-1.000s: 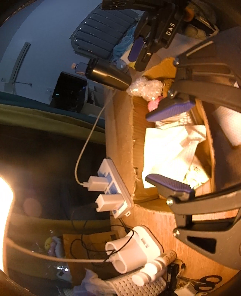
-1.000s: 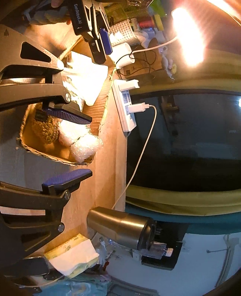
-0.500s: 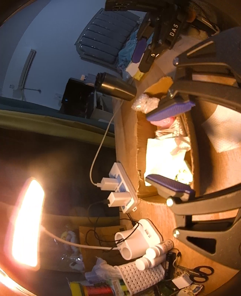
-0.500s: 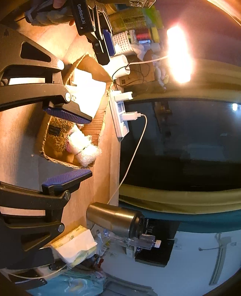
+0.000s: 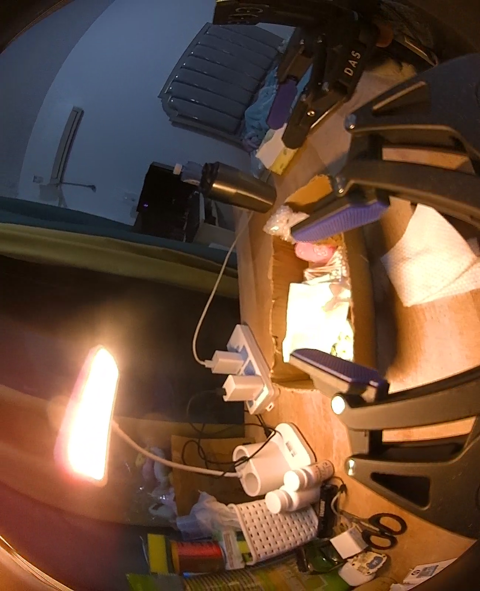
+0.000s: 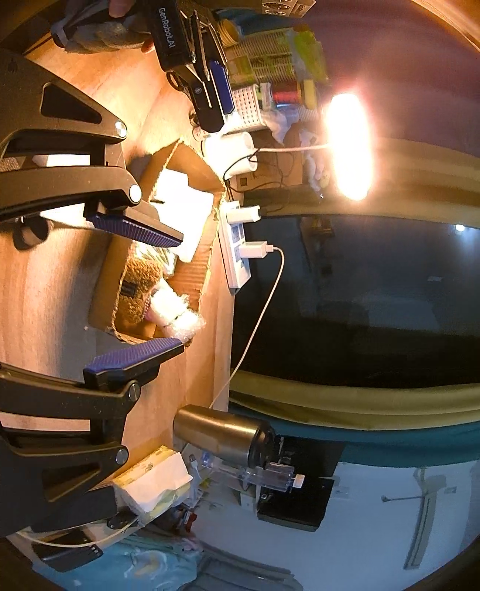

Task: Organize soft objects
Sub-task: 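Move the right gripper to the grey knit glove and grasp it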

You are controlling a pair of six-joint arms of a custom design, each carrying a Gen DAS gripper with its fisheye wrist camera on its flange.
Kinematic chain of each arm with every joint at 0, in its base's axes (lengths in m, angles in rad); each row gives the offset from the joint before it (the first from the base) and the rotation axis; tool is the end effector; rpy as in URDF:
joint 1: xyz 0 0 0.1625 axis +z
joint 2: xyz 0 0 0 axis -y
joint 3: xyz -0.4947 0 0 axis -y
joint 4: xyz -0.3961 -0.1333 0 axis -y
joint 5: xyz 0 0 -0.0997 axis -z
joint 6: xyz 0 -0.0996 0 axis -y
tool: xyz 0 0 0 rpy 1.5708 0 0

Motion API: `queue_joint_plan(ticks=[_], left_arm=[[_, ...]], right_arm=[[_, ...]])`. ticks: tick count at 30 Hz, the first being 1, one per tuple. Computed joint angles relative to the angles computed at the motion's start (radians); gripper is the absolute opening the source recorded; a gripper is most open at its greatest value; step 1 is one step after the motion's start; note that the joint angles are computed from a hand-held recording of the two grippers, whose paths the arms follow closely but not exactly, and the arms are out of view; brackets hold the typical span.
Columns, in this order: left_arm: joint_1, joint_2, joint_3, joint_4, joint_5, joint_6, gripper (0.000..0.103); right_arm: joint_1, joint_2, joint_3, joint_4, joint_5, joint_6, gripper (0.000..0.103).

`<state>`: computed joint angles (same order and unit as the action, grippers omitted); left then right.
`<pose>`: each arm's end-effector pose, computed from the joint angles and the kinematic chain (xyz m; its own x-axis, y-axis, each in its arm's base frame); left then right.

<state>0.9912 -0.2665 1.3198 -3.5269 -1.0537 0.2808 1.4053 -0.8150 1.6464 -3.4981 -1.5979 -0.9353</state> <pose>-0.2870 -0.7718 -0.0268 -0.8090 0.2891 -0.5118 0.5864 0.4560 -0.6695 0.0069 -0.7517 0.2730 -0.6435 -0.2511 0.7231 -0.7456 0.4194 -0.5179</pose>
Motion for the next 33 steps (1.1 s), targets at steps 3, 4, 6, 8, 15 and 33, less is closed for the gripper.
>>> queue_joint_plan(ticks=[3, 4, 6, 8, 15, 33], left_arm=[[-0.002, -0.01, 0.031, -0.024, -0.001, -0.004, 0.062], [-0.004, -0.014, 0.043, -0.032, -0.002, -0.005, 0.062], [-0.007, -0.02, 0.064, -0.049, -0.003, -0.006, 0.062], [-0.01, -0.027, 0.086, -0.064, -0.004, -0.007, 0.062], [-0.021, -0.04, 0.142, -0.12, 0.001, 0.003, 0.062], [-0.028, -0.038, 0.227, -0.159, 0.019, -0.028, 0.063]], right_arm=[[0.001, -0.006, 0.025, -0.018, -0.002, -0.004, 0.054], [0.001, -0.008, 0.032, -0.022, -0.002, -0.005, 0.054], [0.0, -0.014, 0.051, -0.033, -0.003, -0.007, 0.054], [0.002, -0.017, 0.066, -0.044, -0.004, -0.009, 0.054], [0.001, -0.033, 0.118, -0.079, 0.005, -0.009, 0.054], [-0.033, -0.027, 0.203, -0.08, -0.008, -0.02, 0.054]])
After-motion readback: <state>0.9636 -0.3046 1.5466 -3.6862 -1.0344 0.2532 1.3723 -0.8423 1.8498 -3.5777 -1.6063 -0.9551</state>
